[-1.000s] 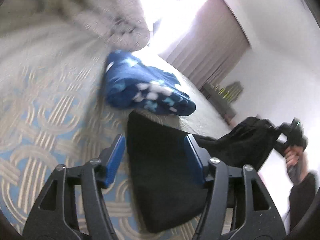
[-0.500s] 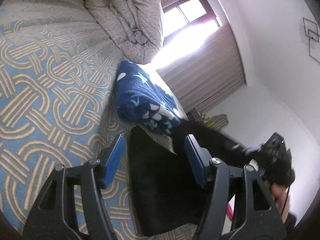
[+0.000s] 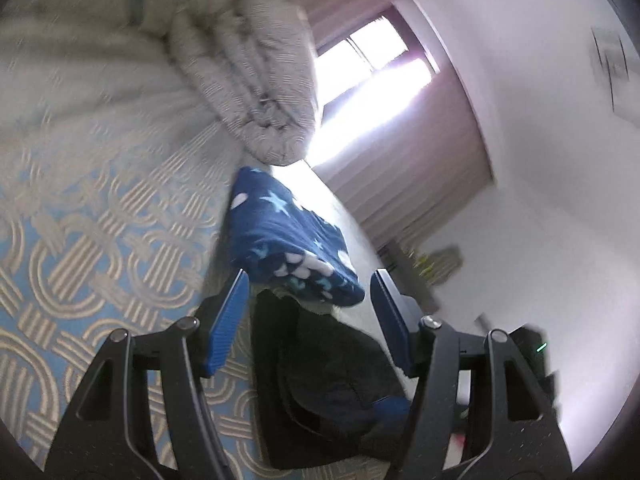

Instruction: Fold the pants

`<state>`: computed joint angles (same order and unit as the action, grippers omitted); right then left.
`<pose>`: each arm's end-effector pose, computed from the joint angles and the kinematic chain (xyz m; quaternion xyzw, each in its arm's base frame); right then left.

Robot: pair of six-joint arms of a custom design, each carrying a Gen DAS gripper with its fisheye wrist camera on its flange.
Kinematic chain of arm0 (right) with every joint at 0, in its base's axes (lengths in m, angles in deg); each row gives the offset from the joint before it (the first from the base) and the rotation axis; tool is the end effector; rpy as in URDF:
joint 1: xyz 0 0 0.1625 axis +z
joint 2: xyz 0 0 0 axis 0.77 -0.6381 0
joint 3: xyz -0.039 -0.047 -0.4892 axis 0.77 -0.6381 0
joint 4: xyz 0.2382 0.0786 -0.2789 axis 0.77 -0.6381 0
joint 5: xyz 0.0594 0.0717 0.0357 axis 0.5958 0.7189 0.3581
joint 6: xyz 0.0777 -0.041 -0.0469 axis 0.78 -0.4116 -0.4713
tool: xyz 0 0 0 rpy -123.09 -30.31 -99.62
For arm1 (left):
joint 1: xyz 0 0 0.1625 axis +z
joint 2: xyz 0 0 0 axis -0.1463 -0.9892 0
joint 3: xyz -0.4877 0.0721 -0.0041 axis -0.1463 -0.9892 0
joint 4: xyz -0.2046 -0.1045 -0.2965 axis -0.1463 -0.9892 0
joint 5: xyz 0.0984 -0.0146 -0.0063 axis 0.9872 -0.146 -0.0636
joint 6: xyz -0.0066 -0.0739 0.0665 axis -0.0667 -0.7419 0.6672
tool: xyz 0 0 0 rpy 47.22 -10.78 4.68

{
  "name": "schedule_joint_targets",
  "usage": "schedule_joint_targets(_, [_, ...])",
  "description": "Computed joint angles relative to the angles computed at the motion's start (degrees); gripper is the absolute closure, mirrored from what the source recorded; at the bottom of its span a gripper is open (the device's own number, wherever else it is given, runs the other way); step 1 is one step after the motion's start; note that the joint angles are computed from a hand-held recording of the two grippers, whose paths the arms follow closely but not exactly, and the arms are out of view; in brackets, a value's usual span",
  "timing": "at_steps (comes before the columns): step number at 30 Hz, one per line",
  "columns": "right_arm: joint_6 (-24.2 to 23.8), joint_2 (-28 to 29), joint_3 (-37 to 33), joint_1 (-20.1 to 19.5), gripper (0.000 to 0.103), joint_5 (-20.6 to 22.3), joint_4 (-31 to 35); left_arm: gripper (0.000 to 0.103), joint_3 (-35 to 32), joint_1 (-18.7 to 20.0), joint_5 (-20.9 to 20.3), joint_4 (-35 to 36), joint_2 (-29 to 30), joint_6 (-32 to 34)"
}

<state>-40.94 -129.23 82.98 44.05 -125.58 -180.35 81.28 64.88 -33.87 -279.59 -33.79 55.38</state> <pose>0.1642 -0.5166 0.1265 0.1103 -0.9679 0.2191 0.0552 -0.1203 -0.4672 0.1230 -0.0830 -0.8752 0.4676 0.0920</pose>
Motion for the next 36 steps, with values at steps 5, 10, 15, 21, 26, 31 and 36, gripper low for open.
schedule_joint_targets(5, [0.07,-6.8,9.43,-3.46,0.039,1.6,-20.67,0.049,-4.32,-7.14,5.15,14.93,-0.81,4.21])
schedule_joint_targets(10, [2.3,-10.6,11.71,-8.67,0.091,-4.4,-25.81,0.074,-10.81,-10.47,8.62,26.19,2.7,4.8])
schedule_joint_targets(15, [-2.1,-8.59,11.4,-12.59,0.091,-5.52,-28.86,0.081,-14.96,-12.17,18.84,36.18,7.58,5.54])
schedule_joint_targets(21, [-10.01,-2.04,11.61,-16.39,0.092,-5.87,-36.42,0.081,-15.75,-11.12,21.98,41.84,9.07,2.37])
schedule_joint_targets(26, [-10.09,-2.07,12.61,-19.02,0.092,-0.39,-37.37,0.081,-15.21,-12.58,24.91,42.56,9.49,2.29])
schedule_joint_targets(31, [-9.0,-3.04,13.7,-21.02,0.092,4.16,-37.02,0.081,-15.4,-12.05,24.07,41.6,9.7,2.74])
schedule_joint_targets(36, [-8.24,-3.49,14.38,-22.67,0.092,7.79,-36.95,0.081,-17.07,-13.13,27.74,43.37,11.15,3.86])
